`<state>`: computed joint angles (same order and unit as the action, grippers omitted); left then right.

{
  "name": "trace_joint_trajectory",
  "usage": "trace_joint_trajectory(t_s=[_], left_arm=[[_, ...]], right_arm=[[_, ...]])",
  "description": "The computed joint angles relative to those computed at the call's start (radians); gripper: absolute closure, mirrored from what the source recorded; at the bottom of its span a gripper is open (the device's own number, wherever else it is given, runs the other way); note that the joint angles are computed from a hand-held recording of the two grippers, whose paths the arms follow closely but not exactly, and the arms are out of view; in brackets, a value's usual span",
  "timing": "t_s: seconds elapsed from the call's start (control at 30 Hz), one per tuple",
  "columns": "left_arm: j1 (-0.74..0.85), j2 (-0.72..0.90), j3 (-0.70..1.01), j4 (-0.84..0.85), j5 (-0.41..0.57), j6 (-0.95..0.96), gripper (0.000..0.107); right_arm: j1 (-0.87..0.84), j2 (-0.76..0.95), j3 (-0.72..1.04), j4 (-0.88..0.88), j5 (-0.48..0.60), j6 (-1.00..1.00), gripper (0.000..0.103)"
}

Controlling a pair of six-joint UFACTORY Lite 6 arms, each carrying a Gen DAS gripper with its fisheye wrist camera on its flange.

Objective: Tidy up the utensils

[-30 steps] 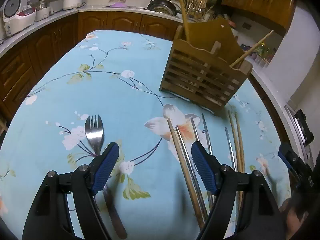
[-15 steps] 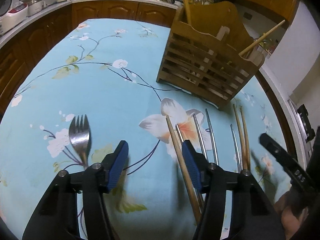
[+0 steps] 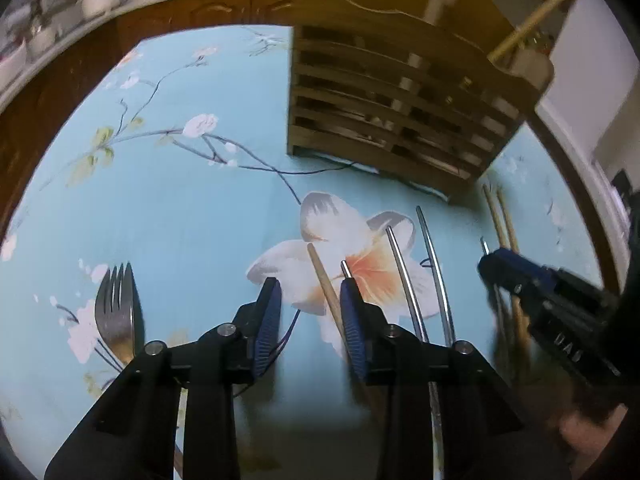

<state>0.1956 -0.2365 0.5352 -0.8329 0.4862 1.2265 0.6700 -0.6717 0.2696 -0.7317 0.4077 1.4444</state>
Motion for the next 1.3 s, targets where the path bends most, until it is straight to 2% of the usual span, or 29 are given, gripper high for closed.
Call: trace_joint_trajectory(t_s=[0.07, 0.13, 0.23, 0.33, 0.43, 0.53, 0.67, 0.73, 0.77, 0.83, 1.03, 1.3], left_arm=[[-0.036, -0.023, -0.025, -0.001, -0.044, 0.006, 0.084], [-0.066, -0.044, -0.047, -0.005, -0.073, 0.014, 0.097], [-0.066, -0.055, -0.054, -0.02, -0.075, 0.032, 0.099], [0.006, -0.03, -0.029, -0.066, 0.002, 0.097, 0.102], [0.094, -0.028, 0.002, -0.081, 0.103, 0.138, 0.103], [0.18, -0.067, 0.022, -0.077, 0.215, 0.161, 0.103], [0.277, -0.129, 0.048, -0.062, 0.357, 0.175, 0.103], [0.346, -0.15, 0.072, -0.064, 0.45, 0.194, 0.103], [0.371, -0.16, 0.082, -0.062, 0.486, 0.196, 0.103], [0.439, -0.181, 0.106, -0.062, 0.57, 0.21, 0.103], [0.61, -0.196, 0.198, -0.073, 0.784, 0.242, 0.104], [0.758, -0.192, 0.302, -0.109, 0.977, 0.269, 0.104]], right_arm=[[0.007, -0.004, -0.008, -0.03, 0.006, 0.03, 0.089], [0.047, 0.023, 0.006, -0.095, 0.052, 0.09, 0.094], [0.085, 0.03, 0.011, -0.134, 0.096, 0.132, 0.095], [0.057, -0.003, -0.003, -0.105, 0.068, 0.108, 0.097], [-0.013, -0.089, -0.036, 0.023, 0.004, -0.008, 0.098], [0.007, -0.185, -0.046, 0.089, 0.043, -0.047, 0.099], [0.14, -0.331, -0.018, 0.055, 0.213, 0.034, 0.099], [0.224, -0.353, 0.011, 0.003, 0.292, 0.111, 0.099], [0.292, -0.386, 0.03, -0.026, 0.363, 0.155, 0.099], [0.365, -0.387, 0.06, -0.075, 0.426, 0.221, 0.099], [0.693, -0.392, 0.16, -0.218, 0.736, 0.42, 0.099], [1.061, -0.322, 0.286, -0.336, 1.093, 0.571, 0.099]])
